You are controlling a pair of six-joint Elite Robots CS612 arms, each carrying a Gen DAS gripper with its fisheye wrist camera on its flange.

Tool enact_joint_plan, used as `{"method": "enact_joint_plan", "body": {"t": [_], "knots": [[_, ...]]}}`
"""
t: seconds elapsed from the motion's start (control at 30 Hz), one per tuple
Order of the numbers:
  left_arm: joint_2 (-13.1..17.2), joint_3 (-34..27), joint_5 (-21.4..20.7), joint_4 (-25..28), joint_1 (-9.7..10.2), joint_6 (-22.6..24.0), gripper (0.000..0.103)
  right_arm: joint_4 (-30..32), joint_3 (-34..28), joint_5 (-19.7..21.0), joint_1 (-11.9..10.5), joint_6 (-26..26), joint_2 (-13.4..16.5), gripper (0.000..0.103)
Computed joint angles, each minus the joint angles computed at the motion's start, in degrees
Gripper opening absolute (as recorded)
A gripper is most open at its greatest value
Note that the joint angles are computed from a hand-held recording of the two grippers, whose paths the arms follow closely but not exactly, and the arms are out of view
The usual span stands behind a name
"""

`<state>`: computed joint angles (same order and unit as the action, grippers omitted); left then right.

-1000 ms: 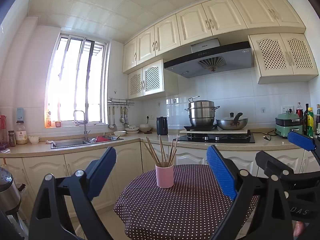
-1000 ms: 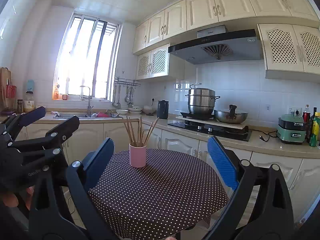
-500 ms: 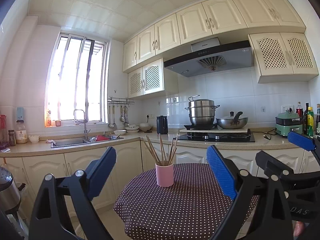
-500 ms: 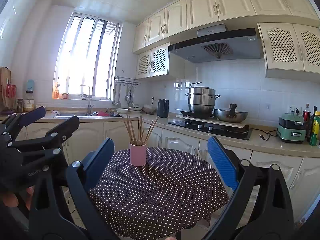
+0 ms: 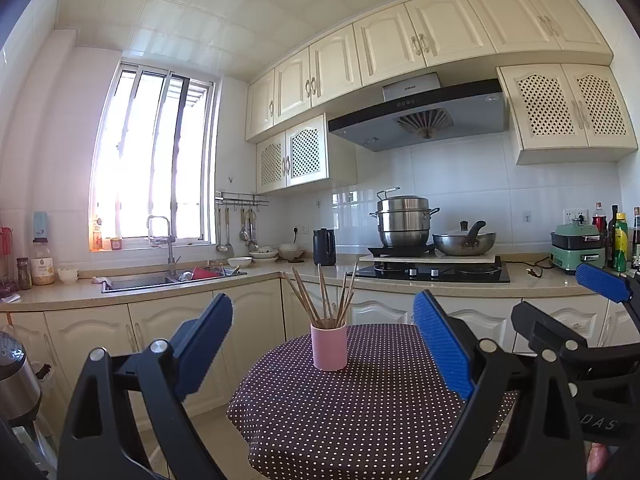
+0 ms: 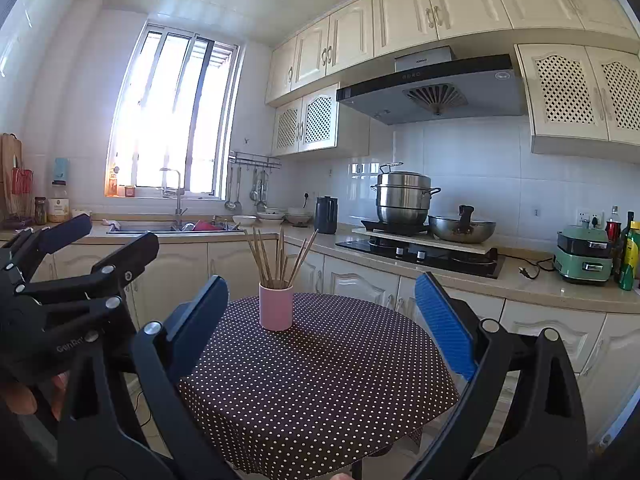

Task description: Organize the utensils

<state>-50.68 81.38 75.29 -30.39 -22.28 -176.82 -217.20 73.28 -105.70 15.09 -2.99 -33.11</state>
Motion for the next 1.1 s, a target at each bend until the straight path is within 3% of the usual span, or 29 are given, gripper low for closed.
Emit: {"method": "enact_joint_plan", "body": {"t": [0.77, 1.1], "knots": [[0.64, -0.92, -0.85, 1.31, -0.23, -0.1, 0.09, 0.62, -0.17, 0.1, -0.11, 0.25, 0.34, 0.093], [4.34, -6.78, -1.55, 7.52, 0.11, -1.98, 0.09, 5.11, -3.85, 2.02, -1.0, 1.5, 2.6, 0.093]]}}
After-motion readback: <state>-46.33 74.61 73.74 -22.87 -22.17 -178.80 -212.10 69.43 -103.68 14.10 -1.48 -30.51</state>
